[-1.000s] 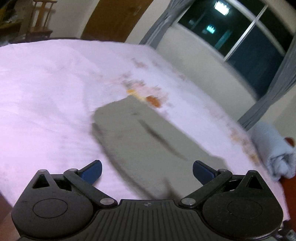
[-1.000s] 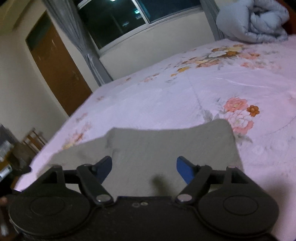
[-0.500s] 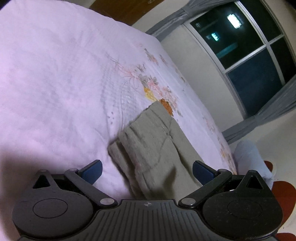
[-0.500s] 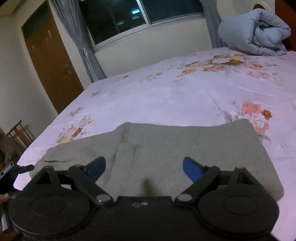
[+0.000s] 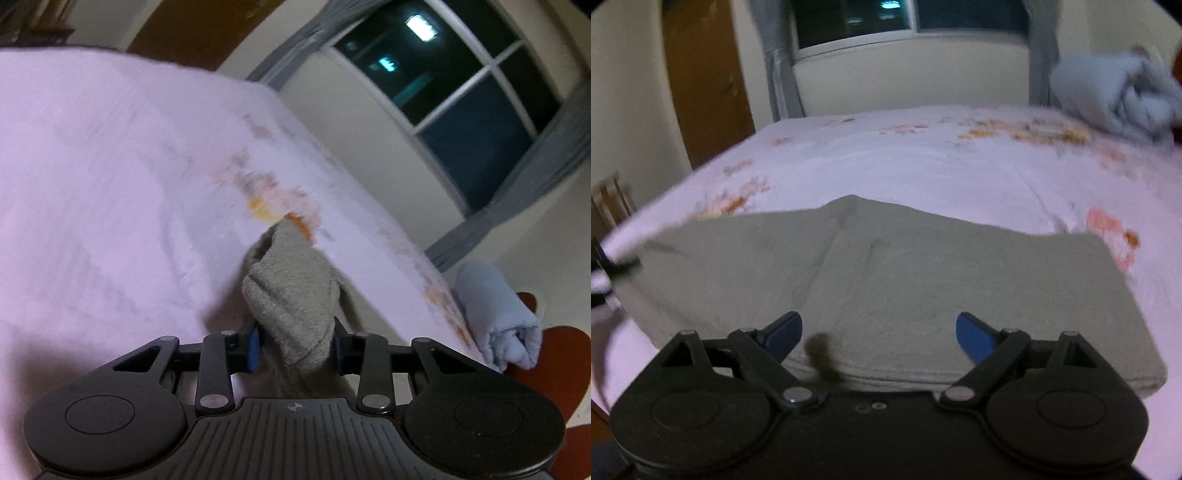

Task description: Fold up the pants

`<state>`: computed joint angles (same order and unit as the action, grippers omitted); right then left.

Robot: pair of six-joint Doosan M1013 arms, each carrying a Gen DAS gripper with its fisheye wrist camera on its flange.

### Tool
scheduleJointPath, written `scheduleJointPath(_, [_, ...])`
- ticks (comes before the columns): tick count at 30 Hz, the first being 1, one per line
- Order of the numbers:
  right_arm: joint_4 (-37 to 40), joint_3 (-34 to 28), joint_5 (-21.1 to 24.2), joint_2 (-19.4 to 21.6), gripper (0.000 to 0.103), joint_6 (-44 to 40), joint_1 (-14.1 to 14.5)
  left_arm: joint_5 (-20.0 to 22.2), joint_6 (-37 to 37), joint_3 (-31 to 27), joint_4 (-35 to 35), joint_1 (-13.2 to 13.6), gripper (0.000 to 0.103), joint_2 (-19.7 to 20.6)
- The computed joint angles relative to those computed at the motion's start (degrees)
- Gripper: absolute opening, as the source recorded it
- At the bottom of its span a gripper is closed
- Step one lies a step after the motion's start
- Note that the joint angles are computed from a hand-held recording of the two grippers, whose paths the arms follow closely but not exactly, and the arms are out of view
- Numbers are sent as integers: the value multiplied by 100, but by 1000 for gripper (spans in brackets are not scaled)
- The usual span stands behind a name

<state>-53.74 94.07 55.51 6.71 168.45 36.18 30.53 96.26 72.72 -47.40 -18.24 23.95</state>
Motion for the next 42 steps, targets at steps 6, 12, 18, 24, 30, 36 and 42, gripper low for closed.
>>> scheduleJointPath(6, [-435,-89,228,187,87,161,165,122,391,-205,-173,-14,36,-53])
scheduleJointPath(12, [237,-309,409,499,97,-832,95,185,479,-182,31,-37,36,-148])
scheduleJointPath(18, [252,-393,502,585,97,-806,57,110,661,-184,126,-131,36,-293])
scheduleJointPath(24, [-735,302,-53,-153,97,1115,87,31,851,-562,363,-551,35,-353])
scheduleJointPath(30, [-1597,1226,825,-1351,97,3044,-151,-372,794,-855,1661,-1604,36,-348])
scheduleJointPath(36, [-1372,1842,1205,-2309,97,3123,-545,20,351,-1246,3559,-2882,36,218])
scheduleJointPath(42, [-879,2353,841,-2840,97,3667,-905,-284,1104,-557,3572,-3329,98,183])
